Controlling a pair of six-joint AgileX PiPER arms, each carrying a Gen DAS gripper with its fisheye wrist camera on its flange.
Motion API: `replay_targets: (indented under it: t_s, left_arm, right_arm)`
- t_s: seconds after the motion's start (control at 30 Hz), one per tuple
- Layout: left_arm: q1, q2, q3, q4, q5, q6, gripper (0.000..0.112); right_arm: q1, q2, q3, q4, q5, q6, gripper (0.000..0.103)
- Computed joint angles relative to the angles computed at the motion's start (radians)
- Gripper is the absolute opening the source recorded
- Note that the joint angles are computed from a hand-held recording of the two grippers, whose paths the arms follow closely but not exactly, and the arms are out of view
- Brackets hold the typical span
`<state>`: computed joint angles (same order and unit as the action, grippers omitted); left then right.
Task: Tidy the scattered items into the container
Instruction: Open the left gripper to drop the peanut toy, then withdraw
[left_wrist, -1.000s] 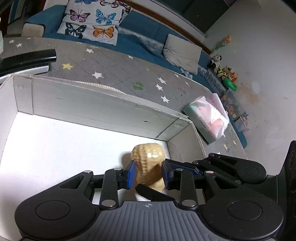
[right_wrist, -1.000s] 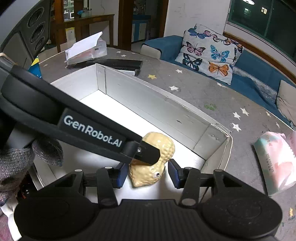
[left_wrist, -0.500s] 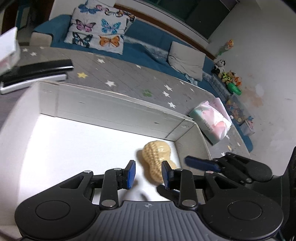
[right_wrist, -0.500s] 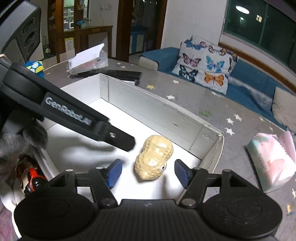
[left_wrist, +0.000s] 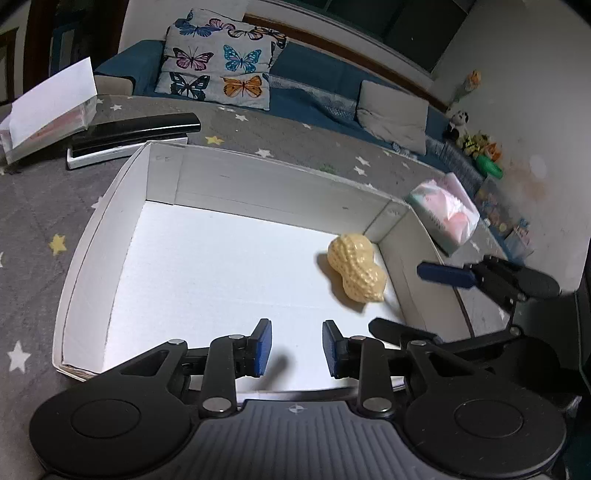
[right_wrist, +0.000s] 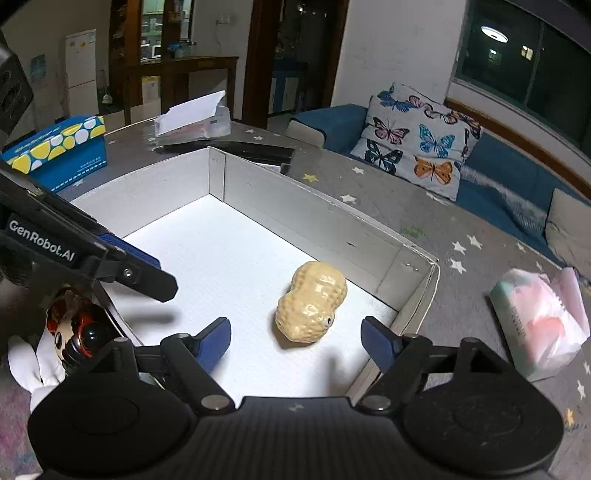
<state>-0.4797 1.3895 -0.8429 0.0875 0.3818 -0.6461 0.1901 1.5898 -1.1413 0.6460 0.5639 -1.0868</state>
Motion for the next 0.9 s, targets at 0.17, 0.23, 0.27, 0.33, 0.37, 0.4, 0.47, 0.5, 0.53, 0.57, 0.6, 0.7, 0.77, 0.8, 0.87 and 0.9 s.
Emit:
replay_targets:
  t_s: [0.17, 0.23, 0.27, 0.33, 0.37, 0.4, 0.47, 0.5, 0.53, 0.57, 0.6, 0.7, 0.77, 0.8, 0.87, 0.9]
  left_arm:
    - [-0.041, 0.004, -0.017, 0.066, 0.050, -0.063, 0.032]
    - [-0.055, 0.000, -0.013, 0.088, 0.053, -0.083, 0.032]
    - [-0.058, -0.006, -0.005, 0.102, 0.046, -0.100, 0.032]
    - [-0.063, -0.019, 0.012, 0.141, 0.029, -0.155, 0.032]
    - [-0.067, -0.026, 0.017, 0.169, 0.026, -0.189, 0.032]
    - [-0.074, -0.034, 0.022, 0.207, 0.026, -0.233, 0.032]
    - [-0.097, -0.057, 0.031, 0.301, 0.035, -0.334, 0.032]
    - [-0.110, -0.069, 0.037, 0.352, 0.043, -0.387, 0.032]
    - [-0.124, -0.083, 0.042, 0.398, 0.053, -0.437, 0.032]
    - [-0.138, -0.097, 0.049, 0.441, 0.061, -0.487, 0.033]
    - [-0.148, -0.109, 0.053, 0.471, 0.068, -0.522, 0.033]
    - [-0.195, -0.144, 0.070, 0.573, 0.101, -0.646, 0.033]
    - [-0.237, -0.172, 0.087, 0.641, 0.134, -0.733, 0.033]
    - [-0.260, -0.187, 0.097, 0.672, 0.151, -0.774, 0.033]
    - [-0.310, -0.223, 0.121, 0.729, 0.187, -0.854, 0.033]
    - [-0.335, -0.241, 0.132, 0.751, 0.207, -0.890, 0.033]
  right_arm:
    - [-0.015, 0.001, -0.001, 0.026, 0.016, -0.049, 0.080]
    - [-0.021, -0.001, 0.007, 0.050, 0.015, -0.084, 0.080]
    - [-0.025, -0.002, 0.012, 0.066, 0.015, -0.102, 0.080]
    - [-0.031, -0.007, 0.020, 0.094, 0.013, -0.125, 0.080]
    - [-0.036, -0.015, 0.030, 0.119, 0.010, -0.145, 0.080]
    - [-0.041, -0.025, 0.039, 0.142, 0.009, -0.162, 0.080]
    - [-0.056, -0.052, 0.061, 0.192, 0.014, -0.210, 0.080]
    - [-0.064, -0.065, 0.072, 0.214, 0.017, -0.231, 0.080]
    - [-0.073, -0.078, 0.077, 0.229, 0.027, -0.245, 0.080]
    - [-0.087, -0.094, 0.084, 0.249, 0.042, -0.261, 0.080]
    - [-0.098, -0.109, 0.095, 0.269, 0.054, -0.277, 0.080]
    - [-0.132, -0.157, 0.129, 0.319, 0.091, -0.308, 0.080]
    - [-0.156, -0.196, 0.161, 0.351, 0.119, -0.336, 0.080]
    - [-0.170, -0.216, 0.176, 0.362, 0.136, -0.347, 0.080]
    - [-0.202, -0.250, 0.203, 0.383, 0.178, -0.370, 0.080]
    - [-0.222, -0.269, 0.220, 0.391, 0.201, -0.382, 0.080]
